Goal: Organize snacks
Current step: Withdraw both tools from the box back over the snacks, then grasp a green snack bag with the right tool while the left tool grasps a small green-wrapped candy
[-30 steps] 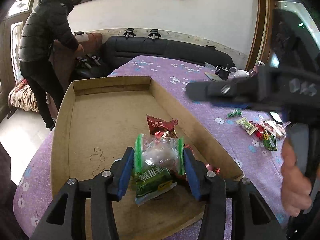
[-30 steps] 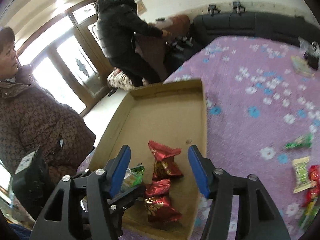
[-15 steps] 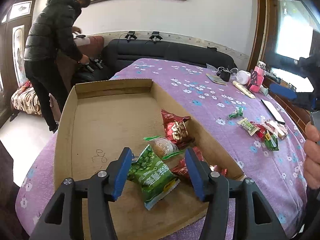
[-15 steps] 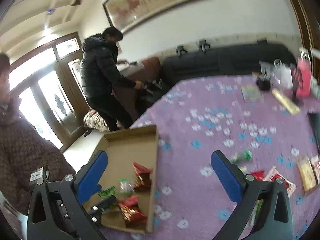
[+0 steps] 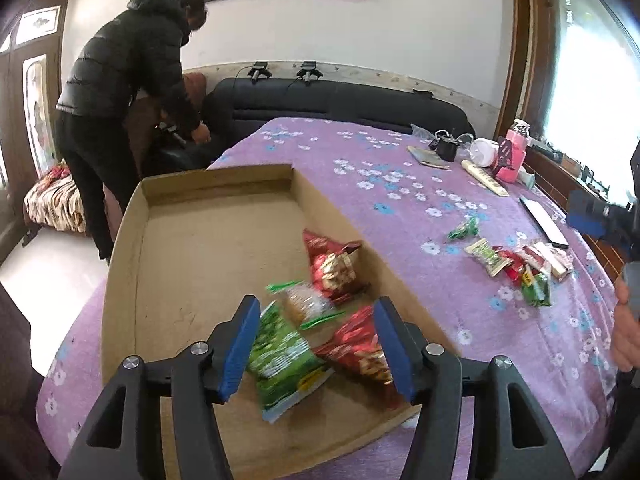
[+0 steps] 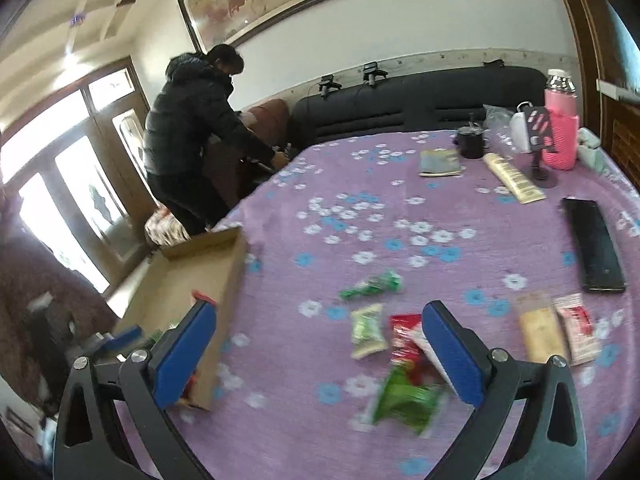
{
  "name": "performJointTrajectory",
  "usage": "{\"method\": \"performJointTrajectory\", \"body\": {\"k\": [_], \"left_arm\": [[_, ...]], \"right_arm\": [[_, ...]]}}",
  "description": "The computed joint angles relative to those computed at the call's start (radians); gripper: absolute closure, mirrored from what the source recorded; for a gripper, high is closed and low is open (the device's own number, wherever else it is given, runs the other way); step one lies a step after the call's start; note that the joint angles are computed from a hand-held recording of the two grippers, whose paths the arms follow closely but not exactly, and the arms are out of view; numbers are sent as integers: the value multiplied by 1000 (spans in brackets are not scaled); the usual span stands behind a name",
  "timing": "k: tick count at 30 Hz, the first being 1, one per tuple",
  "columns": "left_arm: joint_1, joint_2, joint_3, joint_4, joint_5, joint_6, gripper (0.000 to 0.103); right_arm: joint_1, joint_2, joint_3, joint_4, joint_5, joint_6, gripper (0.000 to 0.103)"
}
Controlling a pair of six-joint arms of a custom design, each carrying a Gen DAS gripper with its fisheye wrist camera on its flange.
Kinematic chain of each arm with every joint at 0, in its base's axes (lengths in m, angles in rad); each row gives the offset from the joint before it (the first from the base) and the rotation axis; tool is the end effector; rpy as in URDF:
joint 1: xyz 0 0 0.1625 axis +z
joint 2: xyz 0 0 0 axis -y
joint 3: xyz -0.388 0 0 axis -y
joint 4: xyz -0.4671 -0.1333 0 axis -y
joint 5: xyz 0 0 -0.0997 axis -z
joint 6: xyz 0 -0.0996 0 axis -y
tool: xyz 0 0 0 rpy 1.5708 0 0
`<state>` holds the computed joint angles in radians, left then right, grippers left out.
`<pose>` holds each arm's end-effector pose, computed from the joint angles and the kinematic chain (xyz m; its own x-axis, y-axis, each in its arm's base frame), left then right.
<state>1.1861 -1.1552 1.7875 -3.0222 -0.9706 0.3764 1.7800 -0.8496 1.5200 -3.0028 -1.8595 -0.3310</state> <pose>-0.0726 -0.6844 0.2581 -0.7612 0.1650 -0.6272 0.5764 0.6154 -0.5376 0.2605 -0.7219 0.1634 -0.8766 -0.2366 0.4191 -0.4602 0.6673 -0.5857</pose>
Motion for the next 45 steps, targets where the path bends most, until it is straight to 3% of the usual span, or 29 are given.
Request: {"method": "performJointTrajectory", "body": {"k": [7, 10, 12, 14, 18, 21, 26, 30, 36, 40, 42, 43, 45], "left_arm": [[-28, 15, -51, 159, -61, -108, 41], [-42, 41, -99, 258, -114, -162, 41], [-55, 74, -140, 321, -134, -187, 41], [-61, 111, -189, 401, -168, -217, 41], [-80, 196, -280, 505, -145, -271, 41], [-85, 249, -341, 550, -118, -299, 41], [-76, 303, -414, 610, -128, -353, 41], [-66, 336, -460, 650, -148, -390, 41], [-60, 373, -512, 673, -145, -413, 41], [-61, 412, -560, 701, -142, -417, 41], [-61, 431, -581, 719, -147, -420, 41], [-63, 437, -582, 713, -141, -416, 41], [-68, 451, -586, 699, -120, -401, 41]], "right_arm": [[-47, -34, 10, 41, 19, 113, 0], [-54, -36, 1, 55, -25, 169, 2], [-68, -48, -2, 94, -19, 226, 11], [-79, -56, -6, 128, -15, 271, 29], [-93, -65, -10, 181, -6, 322, 35], [-92, -60, -19, 231, 3, 315, 35], [-101, -57, -33, 317, 29, 338, 35], [-95, -32, -61, 388, 9, 322, 35], [-43, 39, -94, 371, -158, 153, 32], [-29, 69, -98, 333, -237, 94, 29], [-24, 77, -95, 299, -286, 76, 38], [-24, 76, -95, 298, -293, 80, 49], [-30, 67, -94, 302, -282, 100, 57]]}}
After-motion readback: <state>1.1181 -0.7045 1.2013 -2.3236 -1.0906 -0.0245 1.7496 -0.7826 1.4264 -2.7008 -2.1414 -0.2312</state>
